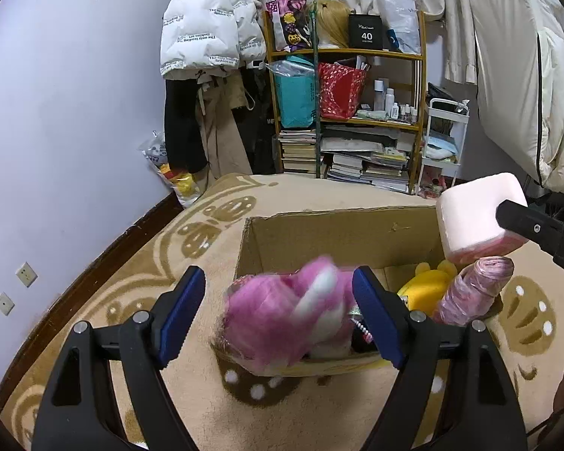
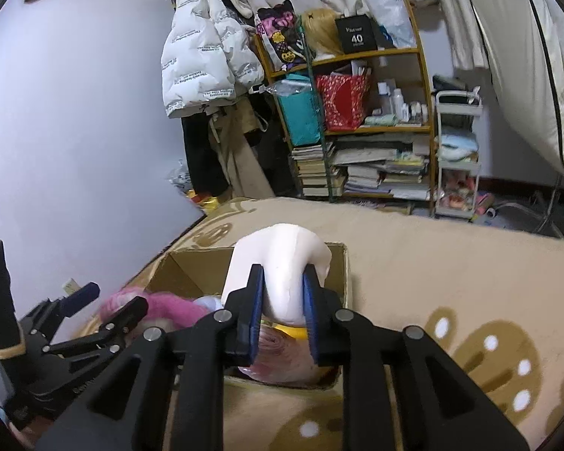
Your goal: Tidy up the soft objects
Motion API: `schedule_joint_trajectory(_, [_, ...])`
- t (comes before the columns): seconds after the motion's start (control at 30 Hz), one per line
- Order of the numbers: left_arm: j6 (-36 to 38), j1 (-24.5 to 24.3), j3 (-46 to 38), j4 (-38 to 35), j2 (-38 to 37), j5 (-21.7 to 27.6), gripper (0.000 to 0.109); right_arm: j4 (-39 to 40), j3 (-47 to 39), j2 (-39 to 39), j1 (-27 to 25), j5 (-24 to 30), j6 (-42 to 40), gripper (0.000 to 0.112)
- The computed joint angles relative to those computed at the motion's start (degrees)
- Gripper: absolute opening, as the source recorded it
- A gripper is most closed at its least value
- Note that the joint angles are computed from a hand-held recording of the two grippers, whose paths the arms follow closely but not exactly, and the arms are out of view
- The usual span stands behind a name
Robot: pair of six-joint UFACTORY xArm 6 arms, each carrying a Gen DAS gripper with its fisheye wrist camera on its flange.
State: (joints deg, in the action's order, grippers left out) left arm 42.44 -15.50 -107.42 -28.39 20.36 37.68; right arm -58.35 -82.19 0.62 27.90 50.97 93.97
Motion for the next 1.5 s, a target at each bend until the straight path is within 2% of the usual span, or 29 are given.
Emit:
schedule_joint_trajectory(0.17, [-2.2,0.2,-0.2,2.5,0.2,1.3,0.081,0.3,1.2,-0.7,-0.3,-1.0,1.6,0.023])
schedule_joint_trajectory(0.27, [-3.7,0.8,-0.4,3.0,0.0,2.5,0.086,-0.9,1.6,-1.4,-0.1,-0.9,2.3,0.027])
schedule_joint_trajectory(0.3, [-4.0,1.0,-0.2,3.0,-0.2,2.5,0.089,-1.1,1.2,-1.3,0.2,-0.1,2.0,0.031])
schedule_joint_trajectory(0.47, [-3.3,1.9,3.2,2.8,-3.2,0.9,0.09,-2.8,1.0,-2.6,1.9,2.8,2.9,0.049])
schedule_joint_trajectory(0.57, [-3.2,2.4,4.8,3.5,-4.7,1.2,0.098,-2.9,0.1,-2.9,3.3,5.1,1.8,0.06])
schedule_joint_trajectory(0.77, [-2.1,3.7,9.4,3.4,-9.1,1.3,0.098,-2.3,-0.3,-4.1,6.7,8.8,0.4,0.08])
schedule_joint_trajectory(0.83, [-1.1,4.2,10.8,2.8,-10.6,1.3,0.099,-2.8,-0.8,-4.2,8.1,11.0,0.3,0.092])
schedule_joint_trajectory(0.93, [0.4,5.3,12.8,1.1,-12.9,1.1,0.101,-3.8,-2.0,-4.0,10.9,15.3,-0.5,0.102])
schedule_joint_trajectory(1.13, [3.6,7.2,16.4,-1.6,-17.4,0.9,0.102,-5.0,-5.0,-3.0,16.0,22.6,-2.3,0.103])
schedule_joint_trajectory(1.5, [7.5,11.0,21.3,-5.5,-24.1,3.1,0.102,-5.6,-6.7,-2.3,22.3,30.3,-2.0,0.103])
